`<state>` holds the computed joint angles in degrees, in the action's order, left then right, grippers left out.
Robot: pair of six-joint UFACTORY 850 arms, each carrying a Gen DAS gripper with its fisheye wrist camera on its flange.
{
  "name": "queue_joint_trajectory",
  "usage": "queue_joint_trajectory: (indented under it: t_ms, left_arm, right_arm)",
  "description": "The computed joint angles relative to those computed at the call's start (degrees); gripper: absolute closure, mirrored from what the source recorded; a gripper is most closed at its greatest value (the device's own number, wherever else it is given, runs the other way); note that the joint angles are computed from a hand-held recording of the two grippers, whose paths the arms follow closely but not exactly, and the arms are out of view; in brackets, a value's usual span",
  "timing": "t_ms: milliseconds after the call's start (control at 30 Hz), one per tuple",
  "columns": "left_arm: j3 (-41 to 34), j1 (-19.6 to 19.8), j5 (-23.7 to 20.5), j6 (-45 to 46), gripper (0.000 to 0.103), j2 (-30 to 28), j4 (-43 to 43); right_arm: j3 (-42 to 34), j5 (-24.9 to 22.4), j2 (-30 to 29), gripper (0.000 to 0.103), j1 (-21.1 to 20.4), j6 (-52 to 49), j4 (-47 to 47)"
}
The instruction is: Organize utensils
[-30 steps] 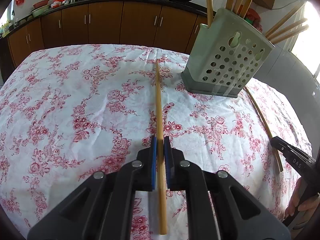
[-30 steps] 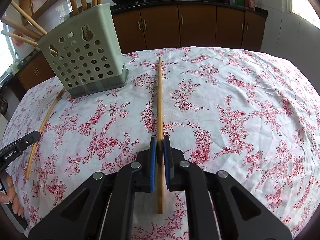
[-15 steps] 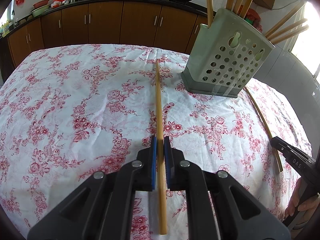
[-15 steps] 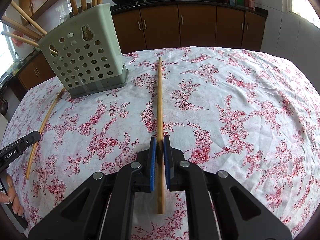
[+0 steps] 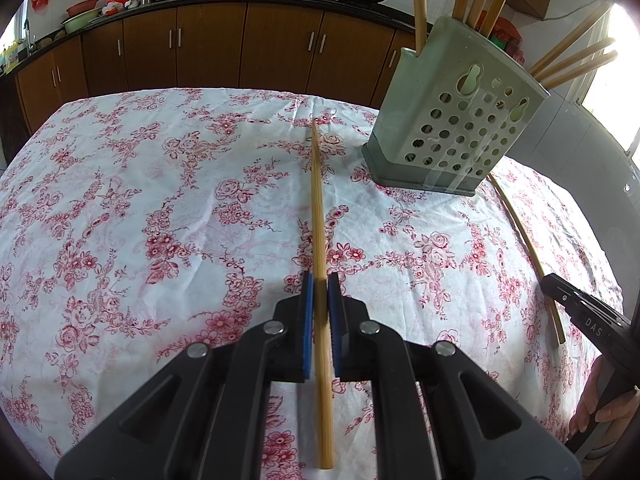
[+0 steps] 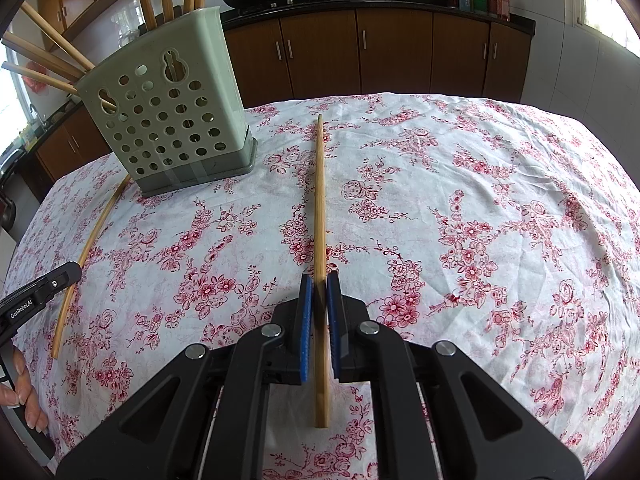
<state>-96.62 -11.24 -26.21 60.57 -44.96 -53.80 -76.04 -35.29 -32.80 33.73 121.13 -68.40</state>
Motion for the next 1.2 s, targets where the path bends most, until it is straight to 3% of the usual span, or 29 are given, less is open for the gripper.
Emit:
queue_joint_trajectory:
  t_ms: [833,1200]
  left_arm:
    - [0.24,0.09,0.18,0.47,0.093,0.05,-0.28]
    - [5.79,-1.36,6.36,3.26,0.094,3.75,4.67]
  right_arm:
    - [0.09,0.13,0.12,0.094,0.03,0.52,-0.22]
    - [2.02,0.54,1.44,0.095,1.06,3.26,-1.91]
